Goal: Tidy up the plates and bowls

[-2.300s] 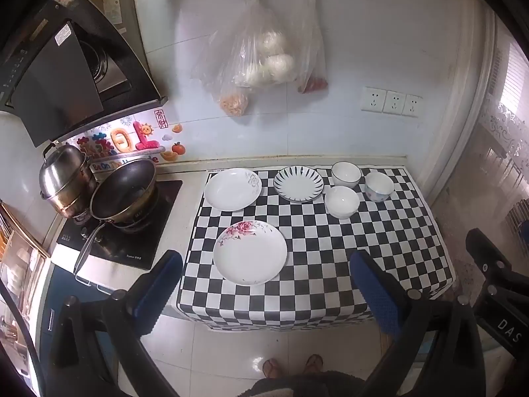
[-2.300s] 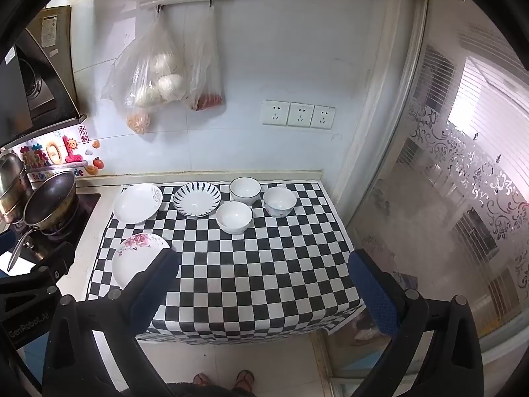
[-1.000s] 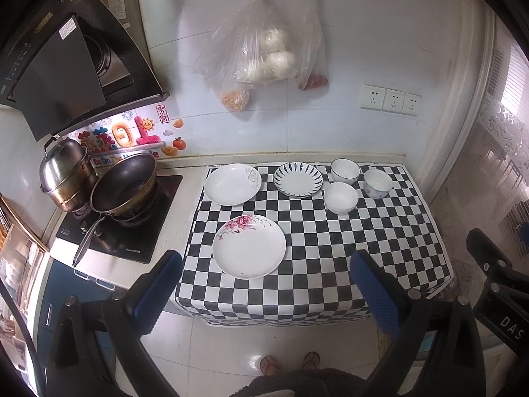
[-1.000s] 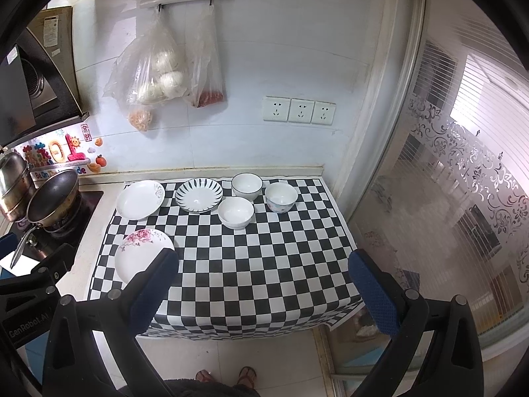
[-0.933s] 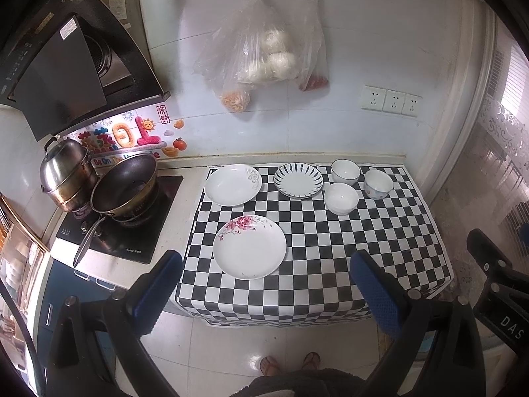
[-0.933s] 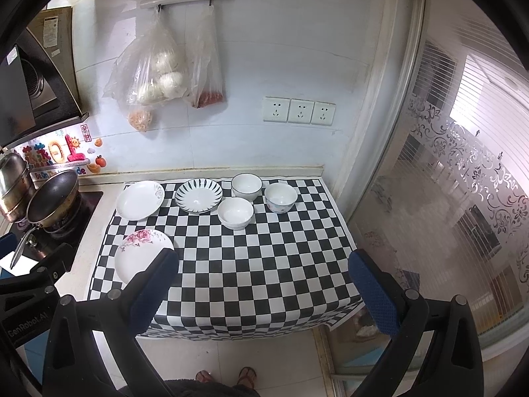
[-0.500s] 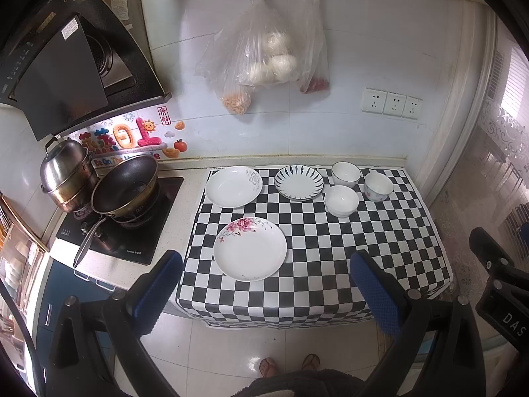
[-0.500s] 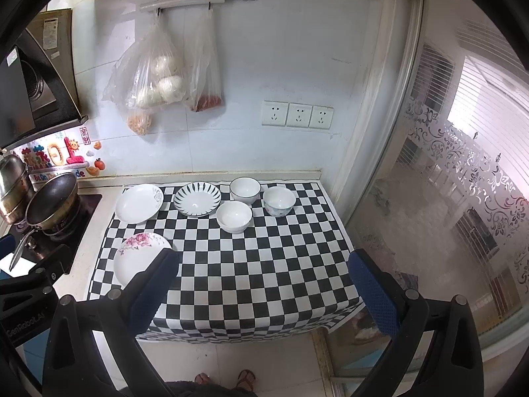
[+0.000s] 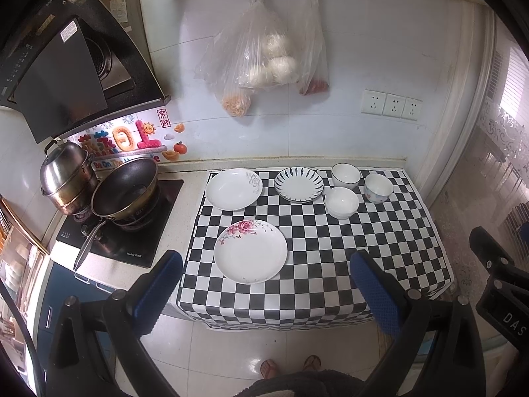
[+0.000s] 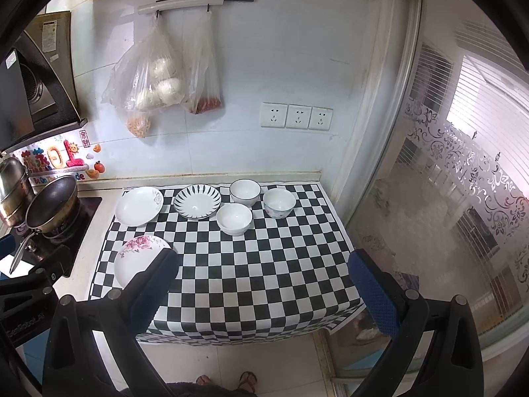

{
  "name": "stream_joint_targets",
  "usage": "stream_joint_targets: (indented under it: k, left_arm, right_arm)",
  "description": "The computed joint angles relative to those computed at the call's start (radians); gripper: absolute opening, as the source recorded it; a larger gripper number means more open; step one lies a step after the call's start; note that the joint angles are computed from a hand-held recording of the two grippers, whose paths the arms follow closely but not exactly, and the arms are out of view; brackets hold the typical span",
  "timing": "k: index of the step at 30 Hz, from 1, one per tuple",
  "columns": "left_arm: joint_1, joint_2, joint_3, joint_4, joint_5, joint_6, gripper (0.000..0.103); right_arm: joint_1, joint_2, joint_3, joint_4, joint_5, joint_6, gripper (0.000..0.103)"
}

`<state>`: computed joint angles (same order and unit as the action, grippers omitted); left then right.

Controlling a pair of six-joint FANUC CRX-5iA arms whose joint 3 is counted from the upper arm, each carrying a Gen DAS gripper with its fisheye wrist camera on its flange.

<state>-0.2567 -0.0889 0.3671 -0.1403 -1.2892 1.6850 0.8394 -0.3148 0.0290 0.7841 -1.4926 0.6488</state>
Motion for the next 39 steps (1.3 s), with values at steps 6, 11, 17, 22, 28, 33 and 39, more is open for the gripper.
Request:
stream_joint_targets:
  k: [6,11,17,22,28,33,39]
  left_arm:
    - [0.000,0.002,0.003,0.000,-0.002,-0.001,0.103]
    - [0.002,0.005,0.007,0.003,-0.005,-0.002,0.103]
    - [0.002,0.022,0.028,0.003,-0.010,-0.003,0.103]
    - [0.003,0.027,0.034,0.004,-0.011,0.001,0.103]
    - [0.013,0.045,0.051,0.011,-0.020,-0.005,0.103]
    - [0.033,0.059,0.023,0.012,0.011,0.028,0.103]
    - [0.086,0.202,0.057,-0.023,-0.028,0.060,0.103]
  right_arm:
    - [0.000,0.001,0.001,0.000,-0.001,0.000,0.103]
    - [-0.001,0.003,0.004,0.000,0.004,0.003,0.103]
    - [-0.004,0.012,0.009,0.004,0.012,0.006,0.103]
    - [-0.008,0.020,0.016,0.000,0.014,0.007,0.103]
    - [-0.029,0.022,0.012,-0.021,0.040,0.003,0.103]
    - [-0.151,0.038,0.006,-0.161,0.138,0.033,0.103]
    - [-0.354,0.203,0.108,-0.478,0.240,0.266,0.103]
